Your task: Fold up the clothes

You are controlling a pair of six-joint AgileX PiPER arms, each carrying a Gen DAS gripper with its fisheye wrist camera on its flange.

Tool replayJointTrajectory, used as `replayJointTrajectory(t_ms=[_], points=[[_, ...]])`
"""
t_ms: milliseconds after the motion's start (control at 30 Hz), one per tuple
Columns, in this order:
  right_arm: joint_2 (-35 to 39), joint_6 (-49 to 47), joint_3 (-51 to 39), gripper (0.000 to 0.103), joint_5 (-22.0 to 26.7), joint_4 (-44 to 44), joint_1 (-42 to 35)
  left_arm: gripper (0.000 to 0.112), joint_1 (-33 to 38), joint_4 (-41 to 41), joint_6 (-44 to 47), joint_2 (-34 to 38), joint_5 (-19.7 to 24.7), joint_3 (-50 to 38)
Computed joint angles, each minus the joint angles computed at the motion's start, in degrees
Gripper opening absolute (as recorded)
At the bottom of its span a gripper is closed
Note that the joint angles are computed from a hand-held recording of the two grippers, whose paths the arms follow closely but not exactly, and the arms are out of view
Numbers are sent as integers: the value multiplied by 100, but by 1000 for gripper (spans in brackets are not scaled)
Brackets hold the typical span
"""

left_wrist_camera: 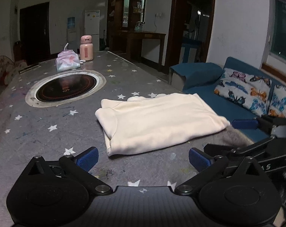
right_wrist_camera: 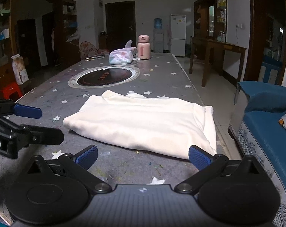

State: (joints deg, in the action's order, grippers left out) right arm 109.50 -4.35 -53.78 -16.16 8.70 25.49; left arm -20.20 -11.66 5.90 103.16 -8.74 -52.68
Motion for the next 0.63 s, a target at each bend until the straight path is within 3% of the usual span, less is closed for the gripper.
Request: replayJointTrajectory(t_ms=[167, 367, 633], points=[[-102, -13, 140, 103, -52, 18, 13, 103, -16, -1295, 1140, -32, 296, -66], [-96, 36, 197, 103, -87, 30, 31, 103, -62, -2891, 2665, -38, 320, -49], [-74, 263, 245, 103, -130, -59, 34, 103, -133, -3556, 3308, -10, 198, -41]])
